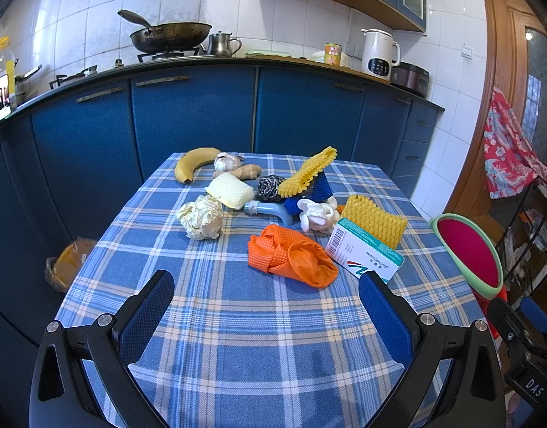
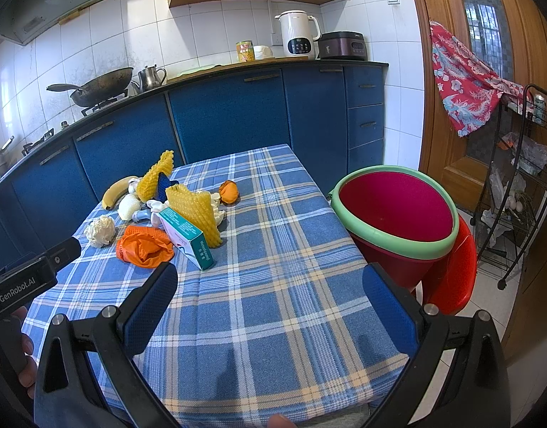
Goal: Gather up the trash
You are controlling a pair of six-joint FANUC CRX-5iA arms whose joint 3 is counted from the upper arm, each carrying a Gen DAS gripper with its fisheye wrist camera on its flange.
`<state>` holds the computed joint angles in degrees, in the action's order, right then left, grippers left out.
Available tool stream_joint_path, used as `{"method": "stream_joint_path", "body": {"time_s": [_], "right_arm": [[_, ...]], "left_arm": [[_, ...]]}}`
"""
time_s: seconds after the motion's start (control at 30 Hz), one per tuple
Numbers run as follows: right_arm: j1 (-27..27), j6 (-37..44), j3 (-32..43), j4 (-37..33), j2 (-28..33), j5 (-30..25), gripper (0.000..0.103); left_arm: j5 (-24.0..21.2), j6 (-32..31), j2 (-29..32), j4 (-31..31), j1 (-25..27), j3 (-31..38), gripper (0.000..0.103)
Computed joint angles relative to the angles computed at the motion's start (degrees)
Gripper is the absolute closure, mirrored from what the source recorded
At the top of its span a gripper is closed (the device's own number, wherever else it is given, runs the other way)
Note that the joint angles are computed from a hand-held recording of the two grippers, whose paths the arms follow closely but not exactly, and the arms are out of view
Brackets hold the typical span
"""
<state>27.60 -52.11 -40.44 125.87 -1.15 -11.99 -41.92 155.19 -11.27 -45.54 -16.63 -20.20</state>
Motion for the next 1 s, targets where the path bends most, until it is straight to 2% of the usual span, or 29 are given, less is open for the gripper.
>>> {"method": "stream_joint_path", "body": {"time_s": [0.57,1.0], "right_arm": [[-0.8,-1.4,0.5,1.2,0.8,1.4,0.001],[0.1,6.8,2.2,-10.0,4.0,1.6,0.001]], "left_arm": [[0.7,-3.7,0.1,2.7,2.2,0.0,0.0],[2.3,-11.8,6.0,8.9,7.3,3.1,0.0]]}}
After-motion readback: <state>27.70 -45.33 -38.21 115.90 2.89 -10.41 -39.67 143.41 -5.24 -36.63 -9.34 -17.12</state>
